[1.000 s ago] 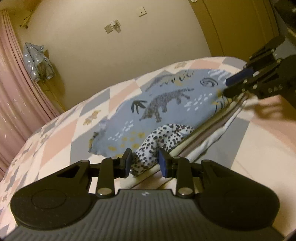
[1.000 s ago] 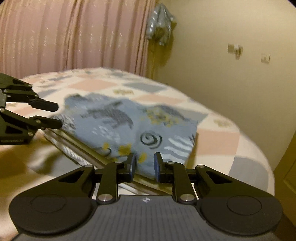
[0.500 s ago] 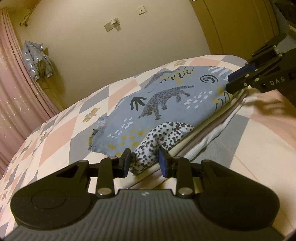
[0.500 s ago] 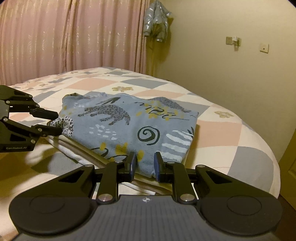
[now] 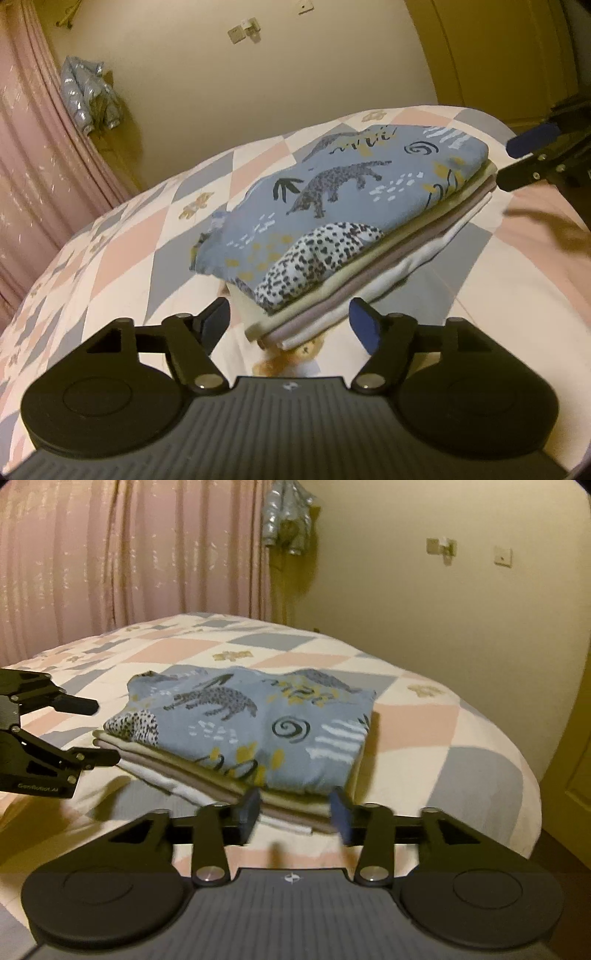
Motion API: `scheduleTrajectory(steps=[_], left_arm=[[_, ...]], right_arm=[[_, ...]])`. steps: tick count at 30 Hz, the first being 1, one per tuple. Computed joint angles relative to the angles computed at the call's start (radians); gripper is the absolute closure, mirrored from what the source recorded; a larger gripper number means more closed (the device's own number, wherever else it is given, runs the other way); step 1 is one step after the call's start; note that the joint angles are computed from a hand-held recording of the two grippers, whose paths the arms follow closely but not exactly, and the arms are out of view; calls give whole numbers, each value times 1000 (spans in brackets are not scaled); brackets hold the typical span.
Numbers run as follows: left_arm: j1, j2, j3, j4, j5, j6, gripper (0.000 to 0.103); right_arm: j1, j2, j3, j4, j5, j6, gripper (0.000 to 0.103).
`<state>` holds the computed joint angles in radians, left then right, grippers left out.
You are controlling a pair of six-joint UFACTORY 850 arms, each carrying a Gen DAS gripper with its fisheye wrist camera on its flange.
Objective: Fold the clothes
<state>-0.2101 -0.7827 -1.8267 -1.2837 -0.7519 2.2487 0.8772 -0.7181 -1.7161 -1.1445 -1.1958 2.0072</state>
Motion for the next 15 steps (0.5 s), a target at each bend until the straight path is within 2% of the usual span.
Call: scheduleTrajectory(steps=[7, 15], left_arm=[[20, 32, 44, -74, -19, 42, 7], [17, -2, -42, -131, -34, -15, 4]], right_arm=[[12, -3, -13, 17, -11, 27, 48], [-10, 54, 52, -51, -38, 102, 48]])
